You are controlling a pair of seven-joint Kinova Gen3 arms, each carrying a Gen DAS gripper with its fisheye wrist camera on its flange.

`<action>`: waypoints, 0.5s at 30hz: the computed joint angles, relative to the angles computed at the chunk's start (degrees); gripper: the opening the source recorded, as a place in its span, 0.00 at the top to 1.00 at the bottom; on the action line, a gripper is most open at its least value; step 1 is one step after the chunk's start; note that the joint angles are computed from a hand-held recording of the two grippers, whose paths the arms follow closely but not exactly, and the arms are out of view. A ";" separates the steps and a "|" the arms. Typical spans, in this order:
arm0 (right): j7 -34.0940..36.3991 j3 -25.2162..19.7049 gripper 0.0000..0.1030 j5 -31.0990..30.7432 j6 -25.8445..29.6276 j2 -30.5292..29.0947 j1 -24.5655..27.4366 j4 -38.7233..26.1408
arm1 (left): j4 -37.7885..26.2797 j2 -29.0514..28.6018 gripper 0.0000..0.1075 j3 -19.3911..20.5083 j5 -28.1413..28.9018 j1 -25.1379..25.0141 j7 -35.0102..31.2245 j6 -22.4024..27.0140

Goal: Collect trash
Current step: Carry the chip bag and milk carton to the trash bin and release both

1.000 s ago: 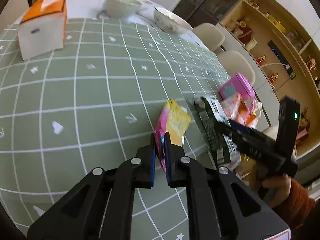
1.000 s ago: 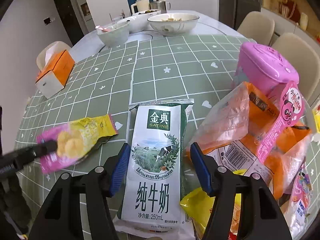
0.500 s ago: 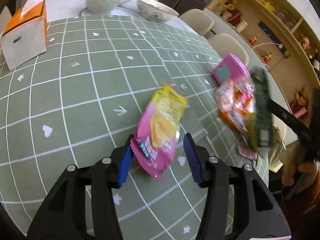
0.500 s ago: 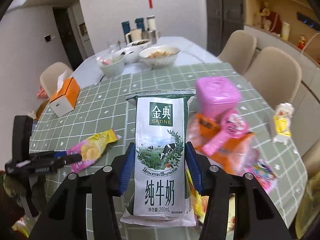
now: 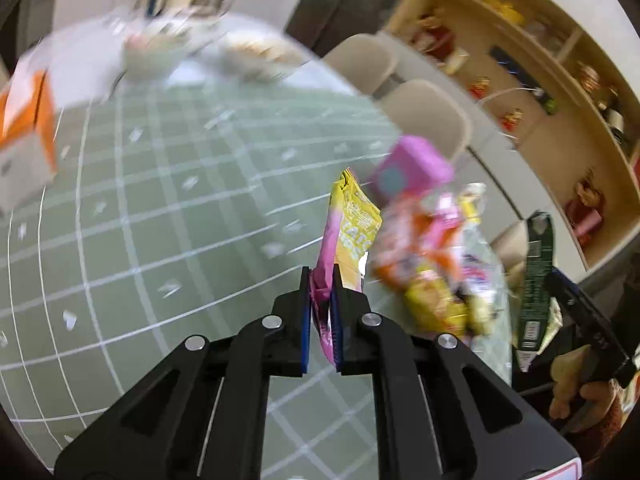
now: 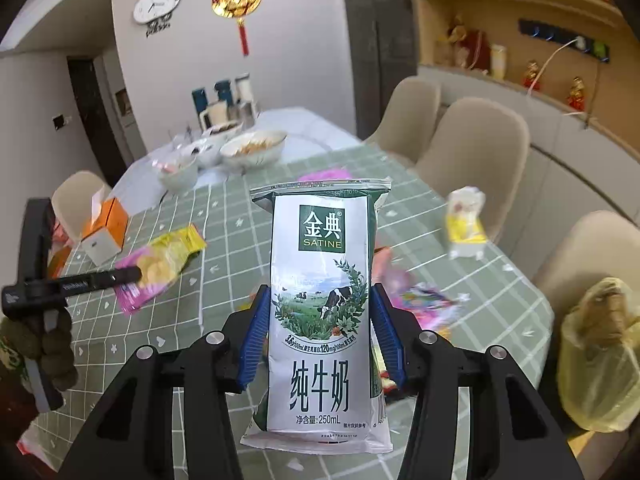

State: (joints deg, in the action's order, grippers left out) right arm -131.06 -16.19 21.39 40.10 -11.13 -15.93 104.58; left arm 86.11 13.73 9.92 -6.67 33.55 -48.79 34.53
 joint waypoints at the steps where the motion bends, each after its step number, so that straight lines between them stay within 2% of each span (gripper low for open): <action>1: -0.27 -0.02 0.54 0.29 0.20 -1.00 0.20 0.31 | -1.46 -0.16 0.93 0.04 -1.33 1.30 0.53 0.42; 7: 1.47 -0.32 0.54 0.30 2.67 -9.75 4.24 1.90 | -13.99 3.04 0.93 0.40 -8.86 9.22 2.12 5.82; 10: 3.62 0.05 0.54 -0.68 3.55 -13.05 6.91 2.34 | -20.47 5.71 0.93 0.79 -10.11 12.52 0.56 7.21; 15: 9.14 3.45 0.54 -2.79 5.25 -19.05 10.88 2.95 | -30.48 10.76 0.92 0.57 -9.08 16.98 -3.16 7.90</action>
